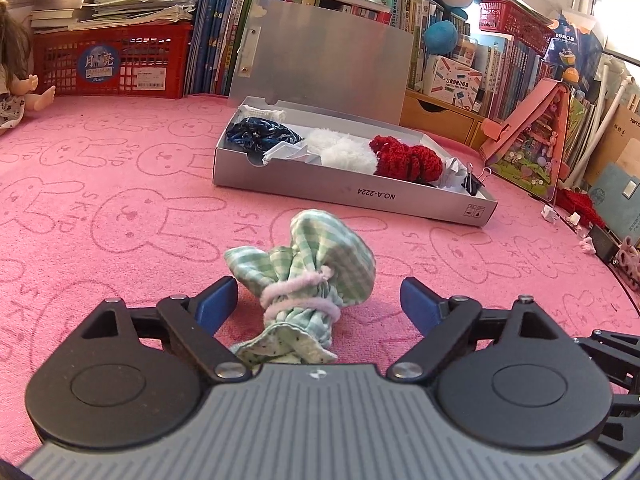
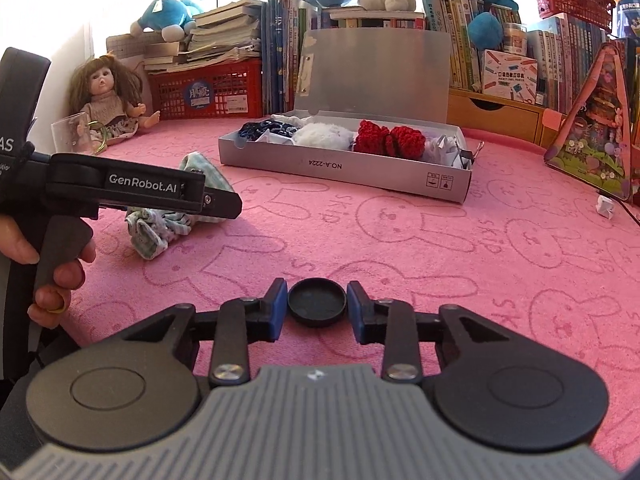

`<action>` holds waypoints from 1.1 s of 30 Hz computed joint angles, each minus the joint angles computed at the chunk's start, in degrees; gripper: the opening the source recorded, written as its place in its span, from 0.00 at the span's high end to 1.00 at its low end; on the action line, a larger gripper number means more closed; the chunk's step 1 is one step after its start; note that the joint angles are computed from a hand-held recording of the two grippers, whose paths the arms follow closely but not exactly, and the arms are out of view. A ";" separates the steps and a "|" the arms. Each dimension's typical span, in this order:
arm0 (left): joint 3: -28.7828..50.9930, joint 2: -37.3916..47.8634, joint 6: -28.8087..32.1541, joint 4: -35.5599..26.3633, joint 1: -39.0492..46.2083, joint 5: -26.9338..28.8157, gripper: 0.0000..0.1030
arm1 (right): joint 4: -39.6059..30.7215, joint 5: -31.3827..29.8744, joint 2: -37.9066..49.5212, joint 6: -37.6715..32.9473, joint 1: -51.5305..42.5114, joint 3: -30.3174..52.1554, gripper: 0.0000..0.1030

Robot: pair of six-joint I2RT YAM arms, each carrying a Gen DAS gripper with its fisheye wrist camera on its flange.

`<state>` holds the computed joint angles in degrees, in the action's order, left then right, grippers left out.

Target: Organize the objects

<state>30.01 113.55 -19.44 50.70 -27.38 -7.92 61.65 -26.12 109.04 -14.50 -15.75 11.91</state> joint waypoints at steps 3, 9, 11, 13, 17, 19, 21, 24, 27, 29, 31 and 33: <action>1.29 0.94 0.04 -0.40 -0.49 -0.94 0.08 | -0.38 2.06 0.63 3.05 0.53 1.65 0.58; 3.77 3.06 1.40 -1.07 -2.13 -4.13 0.05 | -0.51 6.34 1.81 6.30 2.43 3.92 0.58; 4.42 3.56 1.65 -1.29 -2.35 -4.76 0.05 | -0.30 7.71 2.12 6.86 3.26 4.36 0.58; 4.99 3.74 1.66 -1.84 -2.38 -4.89 0.05 | -0.23 8.29 2.42 7.54 3.61 4.77 0.58; 5.99 3.63 2.12 -3.62 -2.39 -5.06 0.04 | -0.61 9.29 2.52 8.39 4.20 5.46 0.58; 6.30 3.62 2.52 -4.31 -2.46 -5.23 0.04 | -0.43 9.33 2.54 8.77 4.21 5.46 0.57; 6.38 3.65 2.80 -4.57 -2.61 -5.44 0.04 | 0.40 8.71 2.82 9.08 3.82 5.11 0.47; 6.80 3.76 3.87 -5.60 -3.27 -6.61 0.04 | 4.02 8.91 4.46 9.43 3.53 3.94 0.42; 8.17 4.19 6.03 -8.19 -4.85 -9.43 0.04 | 8.67 10.65 6.80 9.77 4.30 2.84 0.42; 8.58 4.40 6.27 -8.84 -5.52 -10.69 0.04 | 11.25 12.53 8.16 9.77 5.43 2.37 0.42; 8.59 4.30 6.19 -9.03 -5.37 -10.40 0.04 | 12.78 14.16 8.87 9.47 6.61 2.02 0.42; 8.44 4.08 5.99 -9.04 -5.14 -10.02 0.05 | 13.04 14.41 9.01 9.45 7.04 2.02 0.50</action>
